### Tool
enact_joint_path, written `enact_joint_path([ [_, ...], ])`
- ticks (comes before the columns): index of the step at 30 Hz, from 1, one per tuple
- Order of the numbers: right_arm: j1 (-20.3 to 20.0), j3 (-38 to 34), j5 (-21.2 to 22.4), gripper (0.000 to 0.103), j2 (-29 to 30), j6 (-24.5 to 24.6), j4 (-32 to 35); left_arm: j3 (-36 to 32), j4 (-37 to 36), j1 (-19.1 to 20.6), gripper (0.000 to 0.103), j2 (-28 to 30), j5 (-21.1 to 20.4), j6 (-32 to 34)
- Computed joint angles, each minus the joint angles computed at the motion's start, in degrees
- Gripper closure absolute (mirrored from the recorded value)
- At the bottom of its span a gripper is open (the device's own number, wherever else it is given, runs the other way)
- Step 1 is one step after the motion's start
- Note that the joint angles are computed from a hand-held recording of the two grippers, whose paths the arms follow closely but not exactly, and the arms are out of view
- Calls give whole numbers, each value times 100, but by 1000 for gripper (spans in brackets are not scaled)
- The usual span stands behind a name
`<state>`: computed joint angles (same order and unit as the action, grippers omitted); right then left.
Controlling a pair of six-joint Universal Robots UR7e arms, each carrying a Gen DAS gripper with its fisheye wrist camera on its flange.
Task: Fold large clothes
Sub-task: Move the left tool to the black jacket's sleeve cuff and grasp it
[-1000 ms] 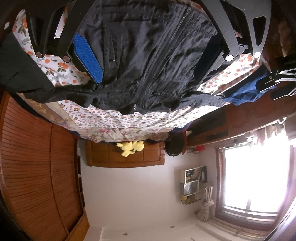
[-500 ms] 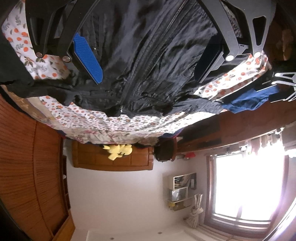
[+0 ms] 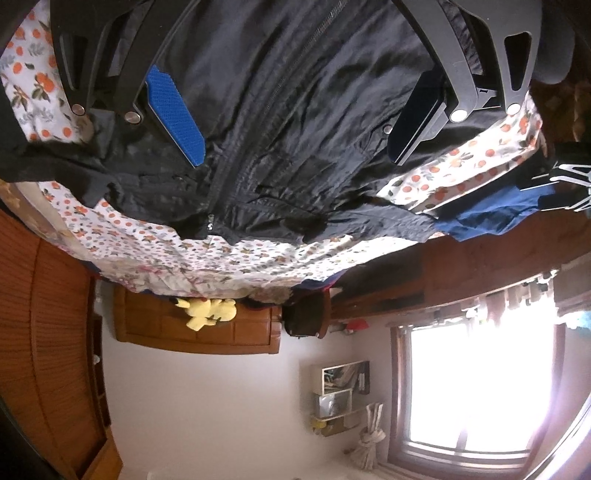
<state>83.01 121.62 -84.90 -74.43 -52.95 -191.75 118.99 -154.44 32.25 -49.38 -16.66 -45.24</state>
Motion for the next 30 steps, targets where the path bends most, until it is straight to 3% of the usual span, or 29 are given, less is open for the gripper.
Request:
enact_joint_path([
  [3, 171, -284, -282, 7, 364, -8, 142, -82, -976, 277, 2, 121, -258, 898],
  [5, 275, -485, -496, 7, 615, -6, 257, -192, -1759, 549, 3, 225, -649, 1702],
  [13, 475, -1052, -933, 7, 1390, -281, 391, -917, -3238, 1518, 3, 660, -1336, 3363],
  [22, 368, -1407, -762, 7, 1685, -206, 776, -1845, -3140, 2194, 3, 789, -1509, 3682],
  [30, 239, -1340, -550, 7, 1668, -189, 756, -2863, -2323, 2650, 3, 1161, -1572, 3943],
])
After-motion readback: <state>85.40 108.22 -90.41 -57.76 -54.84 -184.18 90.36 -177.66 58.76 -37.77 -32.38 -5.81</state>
